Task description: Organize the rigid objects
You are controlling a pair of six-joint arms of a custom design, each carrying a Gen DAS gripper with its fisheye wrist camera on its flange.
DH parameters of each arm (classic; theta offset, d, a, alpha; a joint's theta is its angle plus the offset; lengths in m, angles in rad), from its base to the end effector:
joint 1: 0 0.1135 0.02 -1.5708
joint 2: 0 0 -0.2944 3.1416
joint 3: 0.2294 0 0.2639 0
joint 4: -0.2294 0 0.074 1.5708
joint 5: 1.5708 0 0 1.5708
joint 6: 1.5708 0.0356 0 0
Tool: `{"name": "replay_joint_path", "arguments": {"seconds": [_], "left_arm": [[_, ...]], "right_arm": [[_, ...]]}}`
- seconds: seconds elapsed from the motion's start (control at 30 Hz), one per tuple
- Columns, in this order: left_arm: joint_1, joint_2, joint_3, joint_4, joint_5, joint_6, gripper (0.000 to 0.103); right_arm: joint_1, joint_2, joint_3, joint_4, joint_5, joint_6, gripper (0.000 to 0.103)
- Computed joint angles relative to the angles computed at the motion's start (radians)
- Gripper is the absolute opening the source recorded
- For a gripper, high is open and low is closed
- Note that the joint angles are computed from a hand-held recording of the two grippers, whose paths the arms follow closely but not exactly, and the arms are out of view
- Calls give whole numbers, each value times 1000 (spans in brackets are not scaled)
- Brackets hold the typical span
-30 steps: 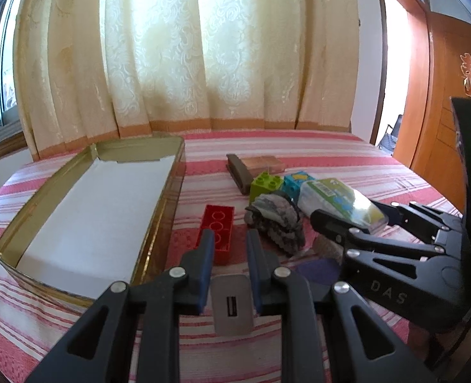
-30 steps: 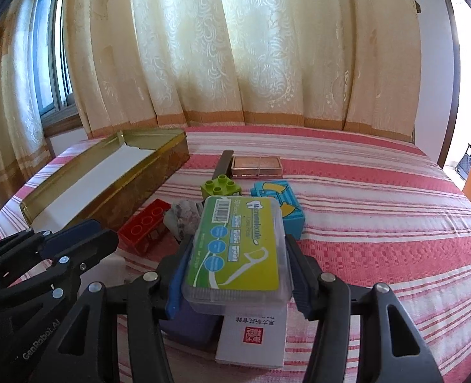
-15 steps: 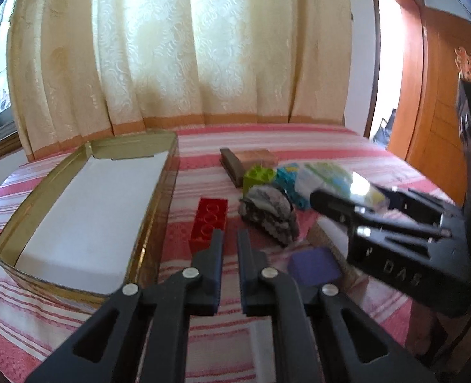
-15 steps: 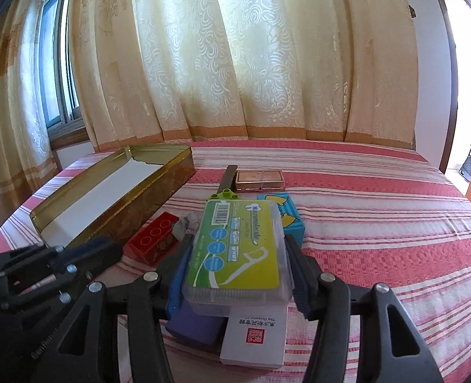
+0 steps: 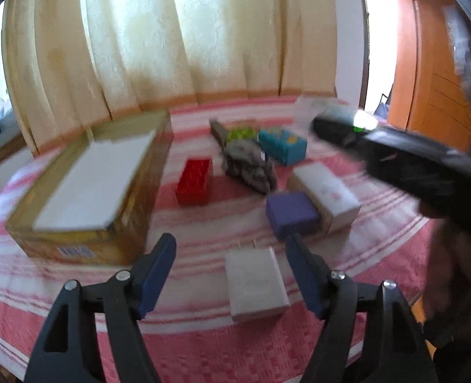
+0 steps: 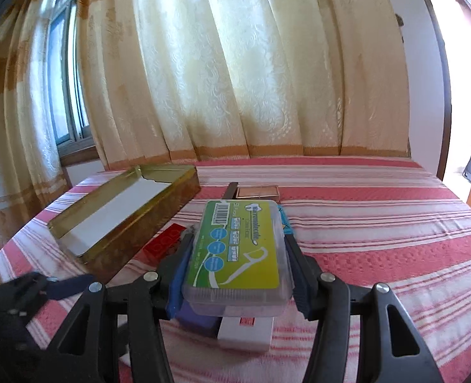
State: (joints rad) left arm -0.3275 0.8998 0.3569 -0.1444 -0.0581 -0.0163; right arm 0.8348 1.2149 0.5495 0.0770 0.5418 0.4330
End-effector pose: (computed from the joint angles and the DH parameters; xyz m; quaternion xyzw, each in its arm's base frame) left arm 0.1641 -0.0536 0.1932 0.1278 0.8946 -0.0472 0.4255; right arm 0.1771 0.1682 0.2200 -0.0459 0.8577 0.0791 0.5059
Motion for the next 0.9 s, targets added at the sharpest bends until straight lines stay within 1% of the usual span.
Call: {"name": "replay_joint_path", "arguments": {"seconds": [0.13,0.23,0.33,0.4,0.5,0.53,0.57,0.63,0.8,0.9], "left_arm": [[-23,27,-14,8,-15,-18,72],[-50,38,-23,16,-28,-28,72],[-60,65,-30,32,-36,-43,72],[-32,69,-29,35,-3,-47,70],[-23,55,-40,45,8,-41,60],[-26,46,-46,48,15,-37,47],[-26,41,-49,50,25,-30,37],[-39,33,-52,49,15,-29,37],[-2,0,-57,37,70,-13,37],[13,-54,-59,30,78,-5,37]], "right_arm": [[78,-93,-53,-40,79,37,56],[120,-120,-84,-36,111,57,56],[126,-113,-97,-17,104,64,56],[127,-101,-101,-2,100,63,56],[124,-82,-111,28,98,61,56],[125,-79,-116,32,97,64,56],[124,-72,-118,36,94,68,56],[118,-62,-122,44,89,68,56],[116,-52,-125,50,92,72,56],[112,-52,-125,52,89,66,56]]}}
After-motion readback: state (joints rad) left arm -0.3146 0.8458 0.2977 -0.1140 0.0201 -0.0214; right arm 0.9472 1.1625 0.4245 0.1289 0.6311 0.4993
